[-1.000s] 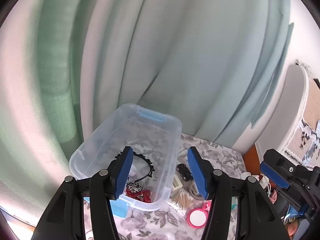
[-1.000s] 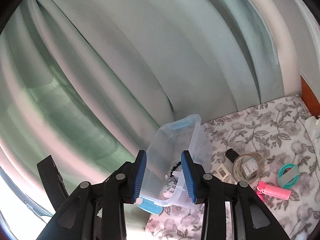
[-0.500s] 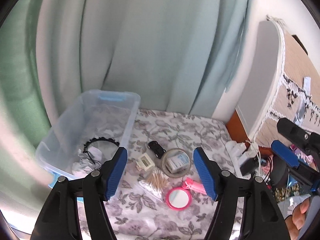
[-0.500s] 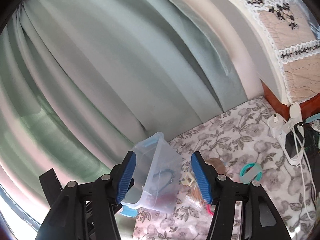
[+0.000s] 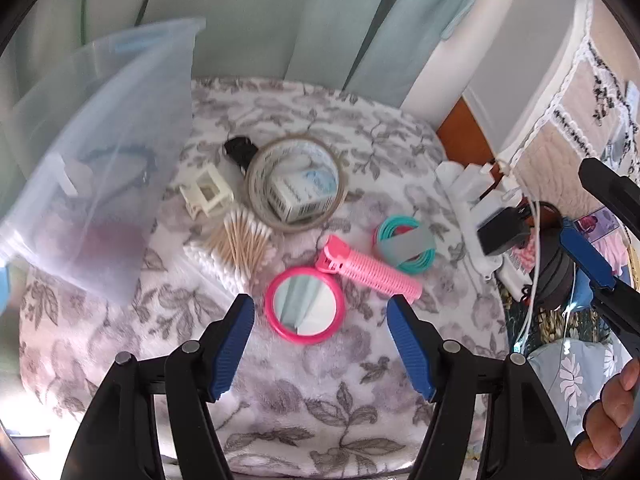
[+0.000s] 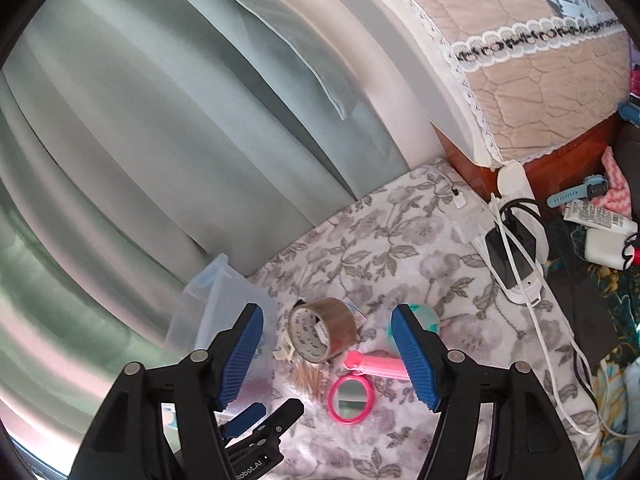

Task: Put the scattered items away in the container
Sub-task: 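Move both tools back over the pink mirror and pink curler on the bed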

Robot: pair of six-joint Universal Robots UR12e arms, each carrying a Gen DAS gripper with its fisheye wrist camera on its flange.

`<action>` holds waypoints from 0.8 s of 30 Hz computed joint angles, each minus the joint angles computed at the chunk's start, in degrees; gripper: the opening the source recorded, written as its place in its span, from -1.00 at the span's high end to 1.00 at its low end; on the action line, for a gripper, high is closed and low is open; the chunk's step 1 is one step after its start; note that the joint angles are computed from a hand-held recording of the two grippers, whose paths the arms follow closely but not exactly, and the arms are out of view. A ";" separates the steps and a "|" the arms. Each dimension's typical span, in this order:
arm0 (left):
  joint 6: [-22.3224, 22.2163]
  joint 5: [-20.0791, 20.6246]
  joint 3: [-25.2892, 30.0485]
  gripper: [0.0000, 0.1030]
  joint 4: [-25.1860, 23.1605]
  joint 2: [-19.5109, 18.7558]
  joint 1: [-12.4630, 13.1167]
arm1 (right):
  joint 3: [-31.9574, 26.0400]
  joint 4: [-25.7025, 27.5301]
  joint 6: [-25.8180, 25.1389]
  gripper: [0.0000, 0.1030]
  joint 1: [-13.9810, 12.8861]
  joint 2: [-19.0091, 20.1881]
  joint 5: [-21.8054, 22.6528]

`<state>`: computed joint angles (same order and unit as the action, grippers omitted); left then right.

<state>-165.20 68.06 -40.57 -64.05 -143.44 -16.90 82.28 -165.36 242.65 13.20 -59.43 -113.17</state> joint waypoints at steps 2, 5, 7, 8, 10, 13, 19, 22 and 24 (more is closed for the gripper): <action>-0.60 1.22 0.51 -0.35 -2.38 -0.78 -0.26 | 0.39 1.74 0.12 -0.36 -0.43 0.29 1.84; -1.03 1.85 1.96 -0.35 -6.29 -2.10 -0.46 | 1.08 3.48 0.82 -0.36 -1.16 0.81 5.40; -0.52 1.54 2.79 -0.35 -8.05 -2.84 -0.54 | 1.54 4.47 1.74 -0.36 -1.72 1.29 8.30; -0.25 1.57 3.27 -0.35 -8.83 -3.24 -0.61 | 1.72 4.93 2.24 -0.36 -2.00 1.56 9.70; 0.20 1.88 4.38 -0.35 -10.26 -4.08 -0.77 | 1.83 6.04 2.81 -0.35 -2.40 2.08 11.83; 0.71 2.09 5.58 -0.35 -11.44 -4.98 -0.92 | 1.40 8.06 2.20 -0.35 -2.66 2.88 13.41; 2.89 2.27 5.79 -0.42 -9.25 -5.39 -1.09 | 0.01 11.78 -0.11 -0.34 -2.97 4.53 14.62; 3.87 2.42 4.51 -0.48 -6.79 -4.98 -1.28 | -0.77 12.89 -0.54 -0.34 -3.15 5.36 14.85; 4.69 2.89 3.87 -0.49 -4.89 -4.85 -1.43 | -1.36 13.42 -1.12 -0.34 -3.19 5.84 14.55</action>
